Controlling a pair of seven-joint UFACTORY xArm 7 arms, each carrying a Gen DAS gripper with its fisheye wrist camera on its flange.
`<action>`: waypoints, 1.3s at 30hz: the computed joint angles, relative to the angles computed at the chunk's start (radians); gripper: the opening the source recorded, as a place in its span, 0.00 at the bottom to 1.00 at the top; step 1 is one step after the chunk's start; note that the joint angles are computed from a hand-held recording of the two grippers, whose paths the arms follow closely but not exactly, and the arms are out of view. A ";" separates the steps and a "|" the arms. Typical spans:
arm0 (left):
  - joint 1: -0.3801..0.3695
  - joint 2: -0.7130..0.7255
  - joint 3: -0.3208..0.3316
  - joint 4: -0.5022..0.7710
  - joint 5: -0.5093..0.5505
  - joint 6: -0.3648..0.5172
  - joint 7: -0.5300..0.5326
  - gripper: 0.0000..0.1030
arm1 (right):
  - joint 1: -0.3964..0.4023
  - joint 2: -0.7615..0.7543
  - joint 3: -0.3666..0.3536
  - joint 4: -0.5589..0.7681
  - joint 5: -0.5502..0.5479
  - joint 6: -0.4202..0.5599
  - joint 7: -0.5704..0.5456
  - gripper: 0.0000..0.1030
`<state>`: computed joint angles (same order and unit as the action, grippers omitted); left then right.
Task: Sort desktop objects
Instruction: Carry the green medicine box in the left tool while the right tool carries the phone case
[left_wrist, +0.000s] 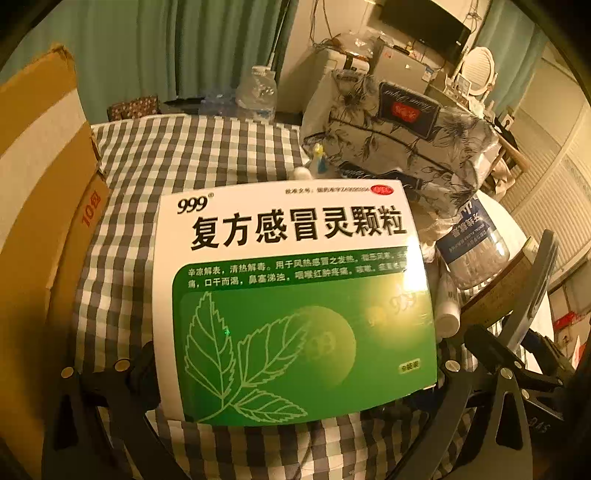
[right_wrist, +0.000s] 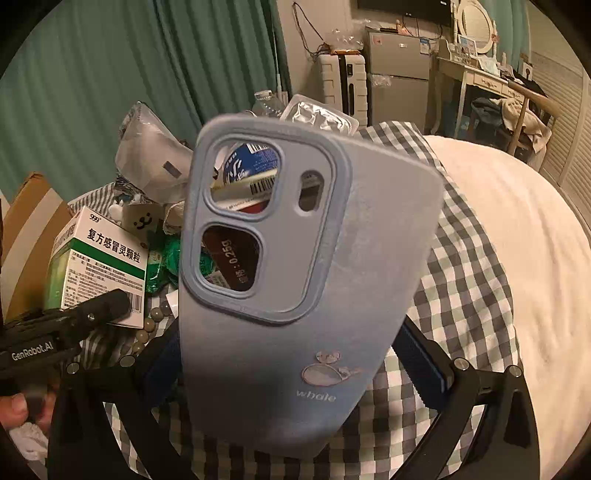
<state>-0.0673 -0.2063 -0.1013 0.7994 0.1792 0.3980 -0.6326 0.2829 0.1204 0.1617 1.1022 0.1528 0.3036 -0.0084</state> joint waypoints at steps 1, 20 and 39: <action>0.008 -0.011 -0.007 -0.008 0.023 -0.008 -0.014 0.93 | -0.002 0.000 0.005 0.000 0.012 0.003 -0.011 1.00; 0.061 -0.125 -0.106 0.057 0.291 0.085 -0.176 0.93 | 0.011 -0.097 -0.012 -0.020 -0.021 -0.004 0.017 0.80; 0.057 -0.376 -0.179 0.058 0.316 0.211 -0.170 0.93 | 0.017 -0.332 0.022 -0.107 -0.188 -0.074 0.185 0.80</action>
<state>-0.0102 -0.5826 -0.2804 0.8570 0.4951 0.6089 -0.8022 0.3001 -0.2117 0.1833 0.9956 -0.0356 0.2295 0.1768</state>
